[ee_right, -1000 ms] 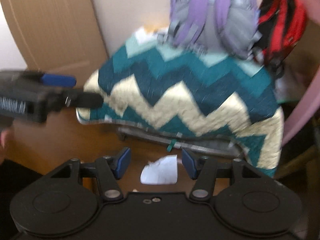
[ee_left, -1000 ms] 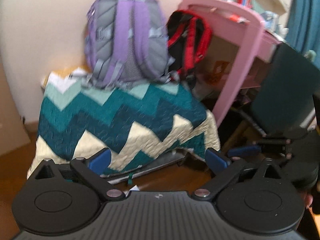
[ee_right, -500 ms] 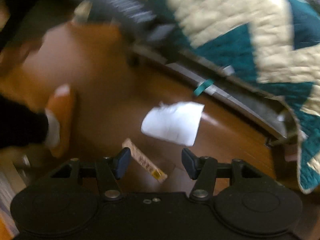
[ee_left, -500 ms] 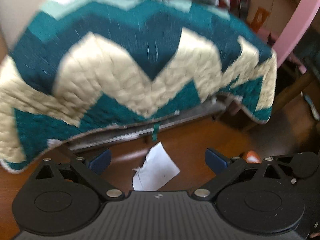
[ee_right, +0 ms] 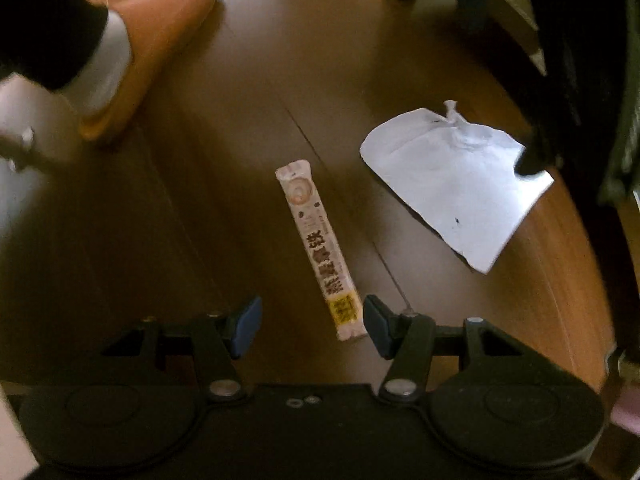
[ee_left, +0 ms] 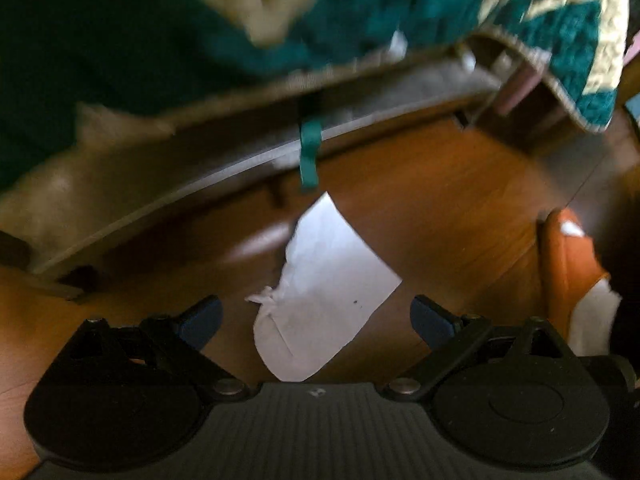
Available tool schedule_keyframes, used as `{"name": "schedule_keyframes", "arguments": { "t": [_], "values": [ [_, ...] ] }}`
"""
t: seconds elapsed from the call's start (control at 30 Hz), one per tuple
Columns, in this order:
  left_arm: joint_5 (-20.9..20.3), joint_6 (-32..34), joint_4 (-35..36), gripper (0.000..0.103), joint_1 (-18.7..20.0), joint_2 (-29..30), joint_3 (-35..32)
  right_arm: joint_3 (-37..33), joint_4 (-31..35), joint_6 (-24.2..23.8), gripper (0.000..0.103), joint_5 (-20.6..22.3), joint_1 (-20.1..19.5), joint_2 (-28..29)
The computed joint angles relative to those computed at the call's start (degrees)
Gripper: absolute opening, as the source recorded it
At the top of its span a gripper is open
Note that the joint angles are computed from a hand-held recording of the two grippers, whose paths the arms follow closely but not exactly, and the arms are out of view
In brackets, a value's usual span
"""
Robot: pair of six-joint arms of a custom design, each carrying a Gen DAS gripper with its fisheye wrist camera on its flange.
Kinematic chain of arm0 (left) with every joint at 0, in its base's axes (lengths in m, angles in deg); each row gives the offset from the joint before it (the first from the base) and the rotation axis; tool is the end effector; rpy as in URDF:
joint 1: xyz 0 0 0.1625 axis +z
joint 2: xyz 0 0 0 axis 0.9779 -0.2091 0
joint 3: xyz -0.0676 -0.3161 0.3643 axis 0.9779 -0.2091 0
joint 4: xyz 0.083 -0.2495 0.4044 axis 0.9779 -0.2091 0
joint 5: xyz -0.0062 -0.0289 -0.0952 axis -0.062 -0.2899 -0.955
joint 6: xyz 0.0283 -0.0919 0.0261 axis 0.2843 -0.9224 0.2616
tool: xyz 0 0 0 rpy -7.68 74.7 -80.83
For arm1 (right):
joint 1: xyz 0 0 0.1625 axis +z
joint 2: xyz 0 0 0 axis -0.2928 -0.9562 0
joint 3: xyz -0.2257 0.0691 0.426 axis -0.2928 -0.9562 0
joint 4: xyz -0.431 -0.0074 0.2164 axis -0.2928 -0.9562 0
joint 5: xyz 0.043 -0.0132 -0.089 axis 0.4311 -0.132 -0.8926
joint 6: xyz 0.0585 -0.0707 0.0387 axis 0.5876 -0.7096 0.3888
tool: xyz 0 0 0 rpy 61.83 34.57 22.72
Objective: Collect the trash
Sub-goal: 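Grasp the white paper with the left tool while the right tool grasps the oat latte wrapper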
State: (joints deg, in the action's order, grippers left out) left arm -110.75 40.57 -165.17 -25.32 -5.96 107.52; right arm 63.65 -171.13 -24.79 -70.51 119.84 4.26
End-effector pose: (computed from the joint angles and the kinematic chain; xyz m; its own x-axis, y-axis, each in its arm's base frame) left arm -0.2797 -0.6936 0.1654 -0.8002 -0.1432 -0.5824 0.0709 0.9417 -0.3290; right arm 0.2229 -0.6679 0.1738 0.0517 -0.9946 -0.0898 -0.7427 -0.0985 0.6623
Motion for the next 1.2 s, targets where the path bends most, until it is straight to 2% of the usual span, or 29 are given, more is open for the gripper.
{"name": "schedule_keyframes", "arguments": {
  "t": [0.07,0.17,0.33,0.47,0.57,0.7,0.8,0.9,1.0,1.03,1.1,1.17,1.2],
  "values": [
    [-0.28,1.94,-1.02,0.101,1.13,1.33,-0.09,-0.73,0.68,0.48,0.056,-0.48,-0.62,1.32],
    [-0.11,4.91,-2.62,0.101,2.61,3.01,-0.25,-0.70,-1.02,-1.36,0.056,-0.72,-1.60,2.49],
    [-3.40,8.65,-5.89,0.101,5.16,4.86,-0.62,-0.91,-2.99,-4.36,0.056,-1.31,-2.72,4.01],
    [-4.35,12.98,-6.24,0.101,5.67,6.35,-1.09,0.13,-4.52,-7.05,0.056,-1.26,-3.26,3.87],
    [-4.31,14.99,-5.95,0.101,5.78,7.29,-1.24,1.97,-7.90,-9.62,0.056,-0.80,-3.54,3.46],
    [-3.26,14.29,-5.18,0.100,5.69,8.28,-1.54,4.33,-13.44,-13.20,0.058,0.81,-3.82,2.70],
    [-2.47,13.04,-4.50,0.083,5.82,8.91,-1.97,5.51,-15.14,-16.63,0.053,1.86,-3.96,1.93],
    [-0.72,11.97,-4.63,0.078,5.53,9.34,-1.93,7.44,-18.07,-20.90,0.049,2.87,-4.11,0.72],
    [2.05,10.75,-2.31,0.068,4.82,10.05,-2.43,6.44,-13.87,-17.10,0.031,2.32,-4.11,0.37],
    [2.91,10.38,-1.36,0.062,4.64,10.39,-2.83,6.52,-13.81,-17.26,0.021,2.60,-4.08,0.19],
    [3.65,10.32,-1.68,0.051,4.49,10.44,-2.79,7.73,-16.42,-19.77,0.020,2.43,-3.95,-0.21],
    [4.27,9.90,-2.05,0.031,4.52,10.94,-3.33,7.96,-17.48,-19.29,0.018,1.52,-3.98,-0.22],
    [4.33,9.54,-1.88,0.025,4.55,10.96,-3.51,8.23,-18.38,-18.38,0.018,0.75,-3.81,-0.19]
  ]
}}
